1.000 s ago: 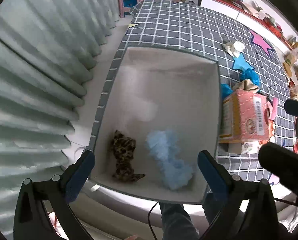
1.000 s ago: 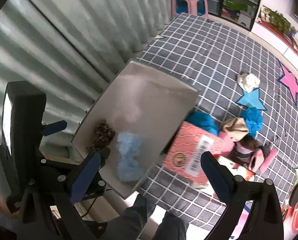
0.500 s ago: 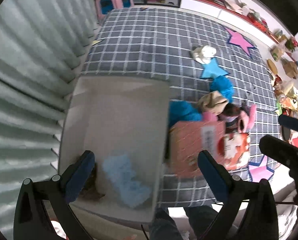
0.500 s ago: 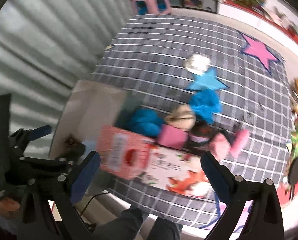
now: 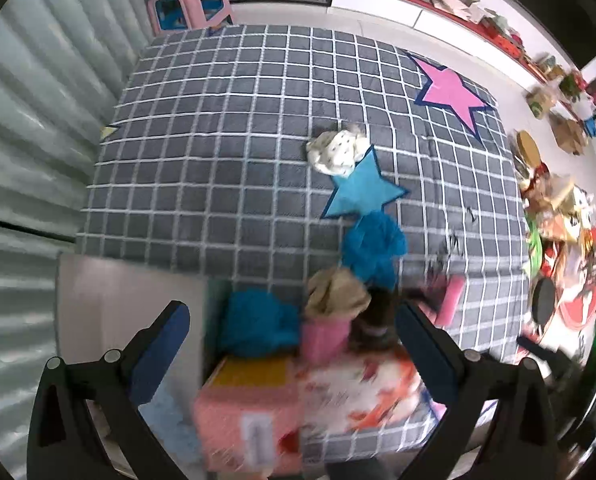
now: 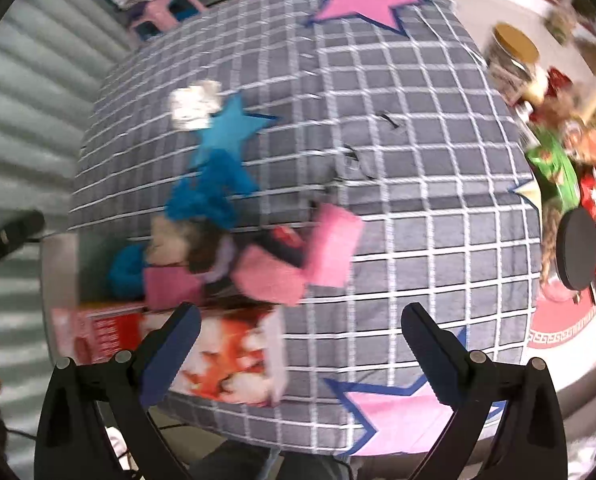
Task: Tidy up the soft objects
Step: 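Move both tools back over the pile of soft items, then grasp the polka-dot scrunchie with left tool while right tool grasps the pink foam block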
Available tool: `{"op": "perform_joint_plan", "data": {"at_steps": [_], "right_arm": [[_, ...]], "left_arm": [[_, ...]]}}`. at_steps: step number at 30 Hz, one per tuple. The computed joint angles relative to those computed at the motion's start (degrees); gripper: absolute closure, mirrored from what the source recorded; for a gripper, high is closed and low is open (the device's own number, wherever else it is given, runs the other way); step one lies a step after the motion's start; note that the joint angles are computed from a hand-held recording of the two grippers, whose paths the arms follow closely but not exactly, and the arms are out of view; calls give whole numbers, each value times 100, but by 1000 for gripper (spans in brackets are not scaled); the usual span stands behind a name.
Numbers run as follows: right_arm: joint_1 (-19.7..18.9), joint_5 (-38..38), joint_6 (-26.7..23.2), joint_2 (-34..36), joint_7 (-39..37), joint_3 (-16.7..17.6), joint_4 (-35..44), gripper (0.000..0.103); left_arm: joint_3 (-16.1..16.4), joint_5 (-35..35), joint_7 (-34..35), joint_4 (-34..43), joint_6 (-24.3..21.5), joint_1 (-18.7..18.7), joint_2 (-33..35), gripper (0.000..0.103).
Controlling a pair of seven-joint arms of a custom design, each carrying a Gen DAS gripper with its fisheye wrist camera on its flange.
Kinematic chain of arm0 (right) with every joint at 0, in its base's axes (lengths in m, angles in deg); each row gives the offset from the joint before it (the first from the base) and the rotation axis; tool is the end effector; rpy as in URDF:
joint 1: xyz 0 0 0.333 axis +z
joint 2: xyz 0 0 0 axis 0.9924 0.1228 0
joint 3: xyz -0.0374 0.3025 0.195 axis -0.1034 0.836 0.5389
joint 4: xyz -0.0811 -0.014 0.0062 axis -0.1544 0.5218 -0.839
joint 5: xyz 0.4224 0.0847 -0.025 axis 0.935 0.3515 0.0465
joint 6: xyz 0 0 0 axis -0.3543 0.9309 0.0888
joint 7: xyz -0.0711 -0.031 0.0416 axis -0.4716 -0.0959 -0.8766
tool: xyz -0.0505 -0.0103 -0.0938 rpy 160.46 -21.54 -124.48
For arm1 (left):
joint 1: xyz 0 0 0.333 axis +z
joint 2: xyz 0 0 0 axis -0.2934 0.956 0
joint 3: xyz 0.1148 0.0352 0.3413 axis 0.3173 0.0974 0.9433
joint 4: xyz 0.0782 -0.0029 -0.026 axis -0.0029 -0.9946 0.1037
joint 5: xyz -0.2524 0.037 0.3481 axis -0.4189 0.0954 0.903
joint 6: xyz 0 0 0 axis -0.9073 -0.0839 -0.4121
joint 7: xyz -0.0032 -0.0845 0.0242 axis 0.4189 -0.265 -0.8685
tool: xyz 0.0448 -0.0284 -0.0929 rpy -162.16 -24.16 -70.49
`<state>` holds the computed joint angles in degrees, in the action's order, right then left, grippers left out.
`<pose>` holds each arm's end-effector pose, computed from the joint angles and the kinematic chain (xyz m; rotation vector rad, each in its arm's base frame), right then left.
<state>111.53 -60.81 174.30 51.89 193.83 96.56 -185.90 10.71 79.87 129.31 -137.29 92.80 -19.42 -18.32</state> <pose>0.4445 0.3844 0.5970 -1.3714 2.5975 0.0709 0.6088 -0.1165 0.6444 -1.6498 2.6433 -0.2952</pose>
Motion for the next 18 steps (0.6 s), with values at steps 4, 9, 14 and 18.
{"op": "perform_joint_plan", "data": {"at_steps": [4, 9, 14, 18], "right_arm": [[-64, 251, 123, -150, -141, -84, -410, 2], [-155, 677, 536, -192, -227, -162, -836, 2], [-227, 947, 833, -264, -353, -206, -1132, 2], [-273, 1032, 1018, -212, -450, -229, -1201, 2]], "left_arm": [[-147, 264, -552, 413, -26, -208, 529, 0], [-263, 800, -1025, 719, 252, -531, 1106, 0], [-255, 1514, -1420, 964, 616, -873, 1630, 0], [-209, 1829, -1747, 1333, 610, -1070, 2100, 0]]}}
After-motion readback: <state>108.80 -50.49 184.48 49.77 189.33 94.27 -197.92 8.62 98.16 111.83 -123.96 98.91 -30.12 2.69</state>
